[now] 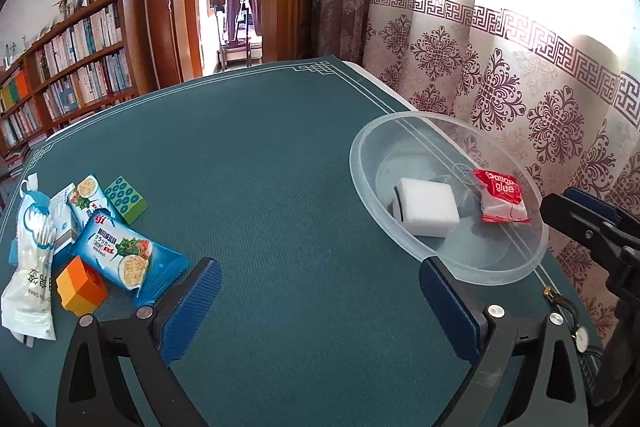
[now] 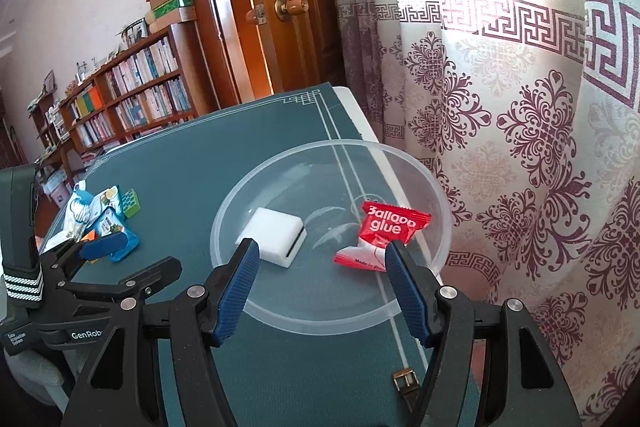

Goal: Organize objects
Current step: 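Lower the white sponge into the clear bowl and open the left gripper, then move the right gripper to the blue cracker packet and grasp it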

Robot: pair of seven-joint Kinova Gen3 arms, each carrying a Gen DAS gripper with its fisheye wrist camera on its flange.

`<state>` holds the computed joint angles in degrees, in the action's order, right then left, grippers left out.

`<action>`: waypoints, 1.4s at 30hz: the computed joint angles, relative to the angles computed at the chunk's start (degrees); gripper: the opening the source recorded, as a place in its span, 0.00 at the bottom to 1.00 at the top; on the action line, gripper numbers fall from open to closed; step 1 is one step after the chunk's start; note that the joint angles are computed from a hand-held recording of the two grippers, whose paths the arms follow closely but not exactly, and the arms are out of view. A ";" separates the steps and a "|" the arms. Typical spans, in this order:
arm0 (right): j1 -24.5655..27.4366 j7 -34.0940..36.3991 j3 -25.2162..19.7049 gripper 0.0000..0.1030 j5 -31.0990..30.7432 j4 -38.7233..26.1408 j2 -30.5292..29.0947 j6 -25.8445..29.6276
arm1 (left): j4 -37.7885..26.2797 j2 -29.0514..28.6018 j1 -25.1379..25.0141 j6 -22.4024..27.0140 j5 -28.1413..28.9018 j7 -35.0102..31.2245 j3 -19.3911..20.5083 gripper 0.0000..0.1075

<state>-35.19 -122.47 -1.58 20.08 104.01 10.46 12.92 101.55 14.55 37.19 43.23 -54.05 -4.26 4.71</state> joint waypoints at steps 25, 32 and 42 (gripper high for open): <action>-7.25 7.99 -5.96 0.65 -3.84 -10.71 7.84 8.29 | 18.68 -13.37 -8.29 10.77 -7.61 20.12 7.59 0.95; -6.36 15.87 -9.84 0.65 -8.39 -15.21 12.54 8.64 | 22.51 -15.55 -10.60 12.44 -6.94 23.89 9.38 0.95; -13.23 24.28 -6.55 0.65 -9.38 -28.51 22.67 13.66 | 25.28 -18.46 -13.43 12.03 -5.87 24.12 10.14 0.95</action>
